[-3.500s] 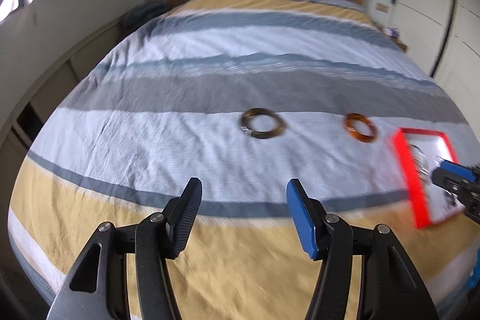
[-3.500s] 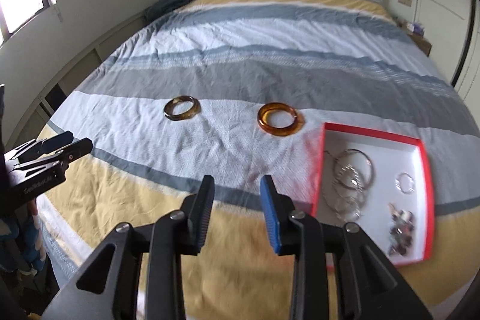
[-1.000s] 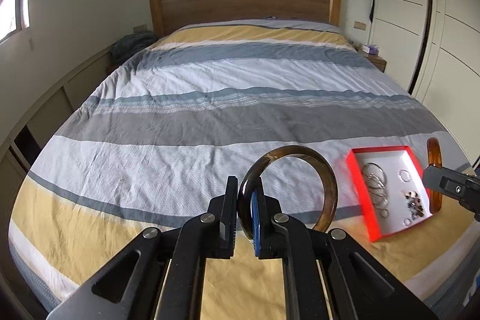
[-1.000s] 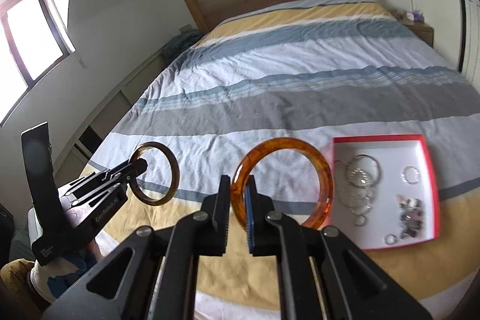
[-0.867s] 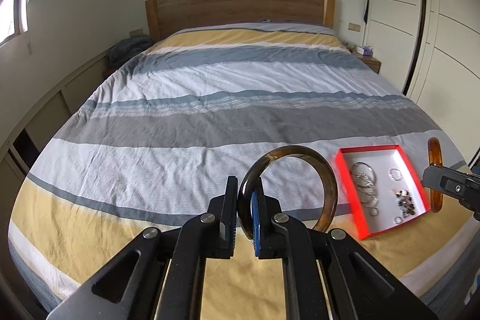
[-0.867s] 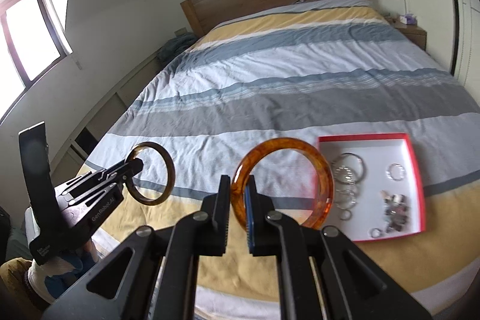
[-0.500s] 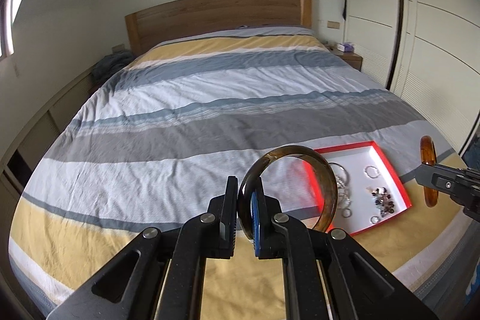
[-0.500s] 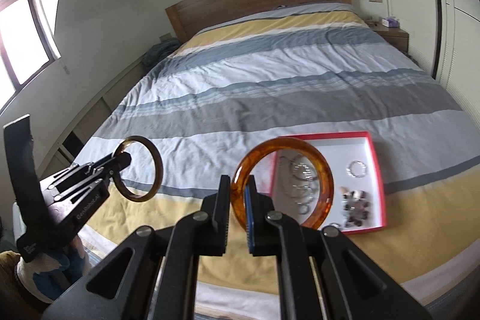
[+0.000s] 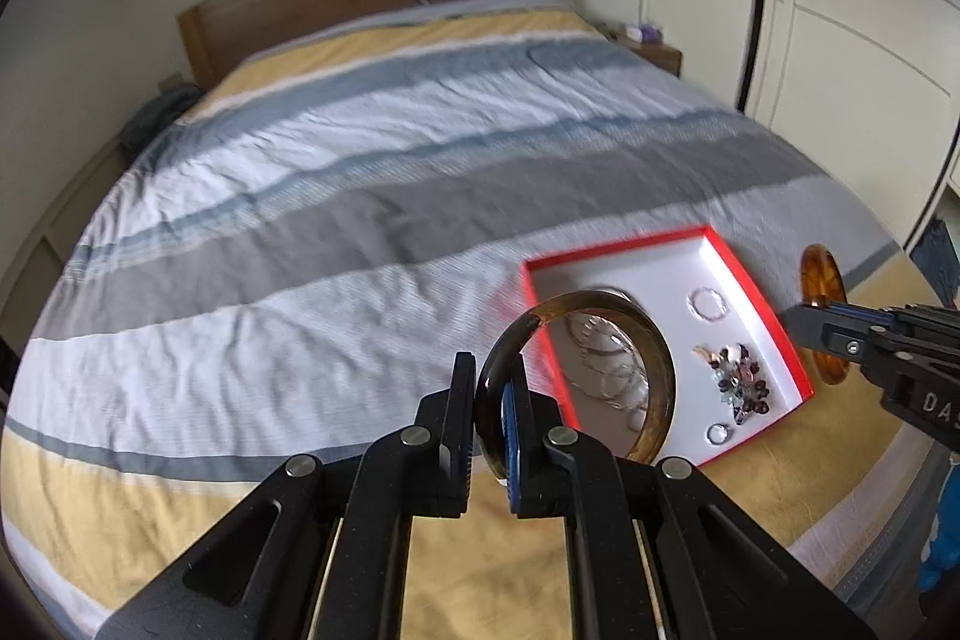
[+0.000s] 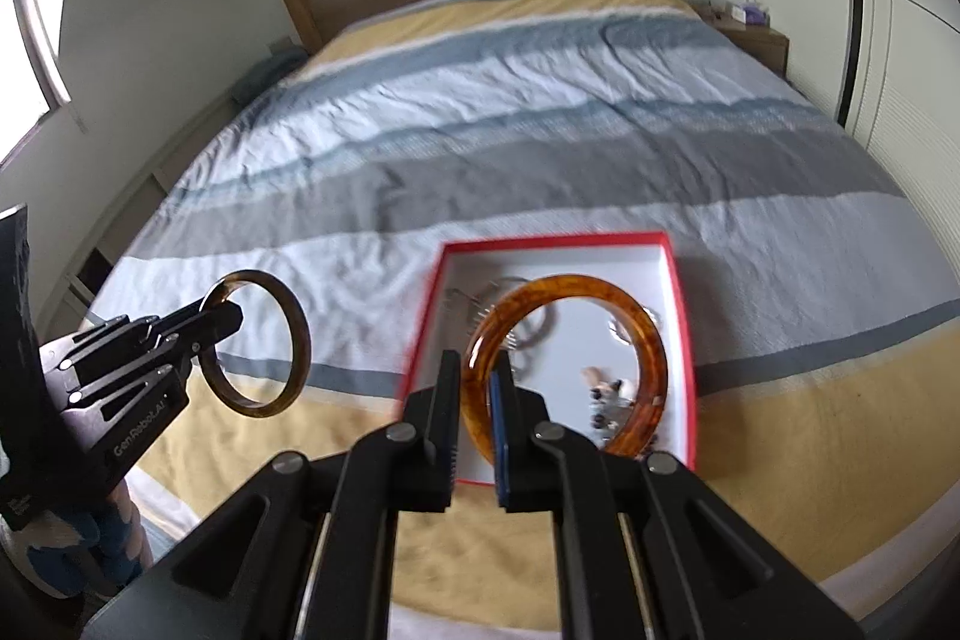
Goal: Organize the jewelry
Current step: 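Carry the brown bangle with the left gripper over the box while the right gripper carries the amber bangle there, then open the left gripper releasing the brown bangle while the right gripper releases the amber bangle into the box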
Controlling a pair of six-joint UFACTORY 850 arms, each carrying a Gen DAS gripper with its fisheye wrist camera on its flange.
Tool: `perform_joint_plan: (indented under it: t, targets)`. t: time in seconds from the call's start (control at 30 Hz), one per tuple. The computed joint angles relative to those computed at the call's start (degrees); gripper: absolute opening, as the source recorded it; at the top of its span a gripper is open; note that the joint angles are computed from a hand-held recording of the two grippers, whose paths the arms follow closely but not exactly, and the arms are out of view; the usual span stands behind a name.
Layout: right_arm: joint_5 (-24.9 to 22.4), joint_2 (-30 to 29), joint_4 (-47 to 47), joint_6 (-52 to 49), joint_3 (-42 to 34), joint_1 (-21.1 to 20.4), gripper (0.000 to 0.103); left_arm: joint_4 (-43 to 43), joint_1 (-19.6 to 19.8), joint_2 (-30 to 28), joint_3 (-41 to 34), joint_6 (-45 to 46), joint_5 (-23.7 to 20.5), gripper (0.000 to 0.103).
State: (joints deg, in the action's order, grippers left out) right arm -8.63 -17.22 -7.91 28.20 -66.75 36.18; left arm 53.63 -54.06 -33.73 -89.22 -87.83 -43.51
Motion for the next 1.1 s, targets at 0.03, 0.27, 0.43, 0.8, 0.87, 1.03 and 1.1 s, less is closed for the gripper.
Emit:
perform_joint_plan:
  t: [0.03,0.27,0.43,0.8,0.87,1.03,1.1]
  targets:
    - [-0.24,-0.9,2.38,-2.68,-0.4,-0.5,0.008,-0.98,0.17,-1.17,-1.09,1.02,0.54,0.008]
    - [-4.12,-9.97,8.67,-13.15,-7.17,-3.37,0.008,-8.35,0.96,-10.76,-10.61,10.47,3.27,0.008]
    - [-7.18,-16.11,10.63,-17.76,-13.48,-4.48,0.008,-13.02,1.58,-16.0,-15.89,16.54,3.12,0.008]
    - [-10.3,-23.27,13.51,-22.01,-19.84,-5.61,0.009,-18.41,2.61,-20.98,-20.02,21.96,3.27,0.009]
    - [-9.81,-23.52,14.74,-22.99,-19.85,-5.74,0.009,-18.73,2.8,-21.08,-20.01,21.88,3.72,0.009]
    - [-9.69,-23.2,14.28,-22.14,-19.35,-5.82,0.01,-19.73,3.28,-21.05,-19.88,21.63,4.38,0.011]
    - [-9.59,-22.7,17.15,-24.46,-18.68,-6.08,0.011,-20.15,3.43,-20.99,-19.86,21.85,4.59,0.011]
